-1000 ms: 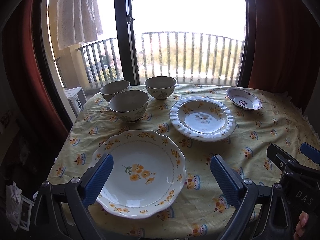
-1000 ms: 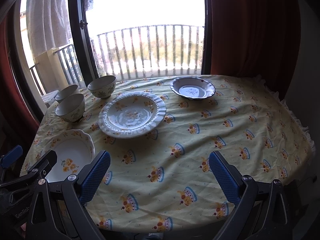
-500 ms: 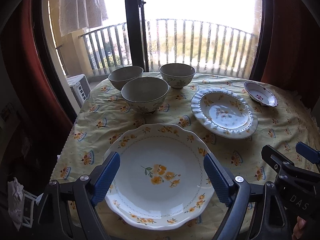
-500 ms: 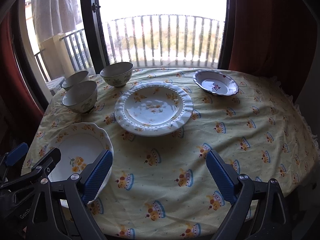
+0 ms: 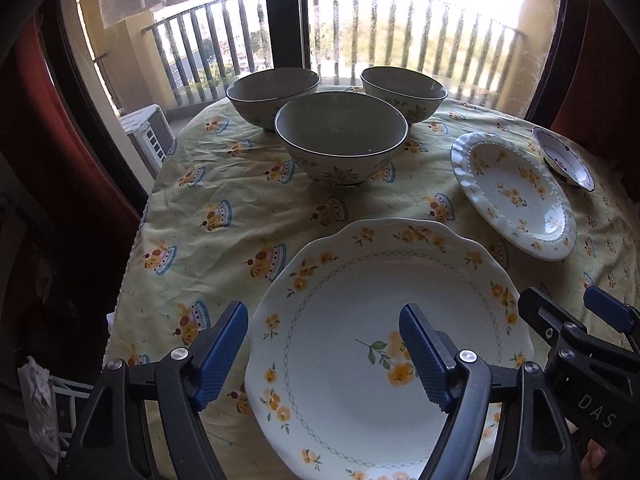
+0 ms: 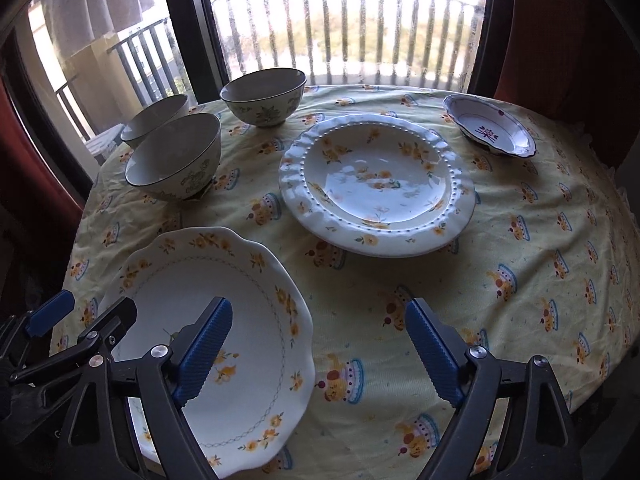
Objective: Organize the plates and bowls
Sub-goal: 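Move both tools onto the large orange-flowered plate and grip its rim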
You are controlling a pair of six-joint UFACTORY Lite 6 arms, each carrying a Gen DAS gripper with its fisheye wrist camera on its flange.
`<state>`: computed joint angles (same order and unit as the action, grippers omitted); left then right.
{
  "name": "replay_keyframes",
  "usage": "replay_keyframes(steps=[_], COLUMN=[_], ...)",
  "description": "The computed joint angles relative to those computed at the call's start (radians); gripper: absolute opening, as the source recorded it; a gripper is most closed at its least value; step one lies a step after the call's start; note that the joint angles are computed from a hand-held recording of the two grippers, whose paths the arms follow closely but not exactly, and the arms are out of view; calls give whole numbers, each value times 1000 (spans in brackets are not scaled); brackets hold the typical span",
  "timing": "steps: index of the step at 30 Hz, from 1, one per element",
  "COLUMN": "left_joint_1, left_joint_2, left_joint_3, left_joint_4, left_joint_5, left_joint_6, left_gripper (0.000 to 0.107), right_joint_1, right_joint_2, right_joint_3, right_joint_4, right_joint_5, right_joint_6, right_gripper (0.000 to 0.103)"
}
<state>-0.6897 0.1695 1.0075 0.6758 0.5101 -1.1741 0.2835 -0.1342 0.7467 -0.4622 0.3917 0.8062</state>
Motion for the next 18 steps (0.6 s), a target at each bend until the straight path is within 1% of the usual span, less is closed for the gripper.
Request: replay_keyframes(steps=[4,9,10,14,18], left_joint_1=[59,124,135,154,170], left_joint_2=[37,84,94,126,165], left_joint_3=[-13,-15,-13,-2,27], left_joint_4=[-131,-270,-306,-382,-437], left_joint_5=[-55,-127,-135,-149,-143], left_joint_6=[168,359,405,513,600], left_gripper=[77,75,73,69,68], right_joint_1=[57,89,95,108,117], right_joint_2=[84,189,208,271,325], right_joint_3=[35,79,87,118,152], right_joint_4=[-55,-49,-47,2,28], right_joint_5=[13,21,24,29,44], right_joint_6=[114,165,172,145,130], right_gripper=[89,84,82,76,73])
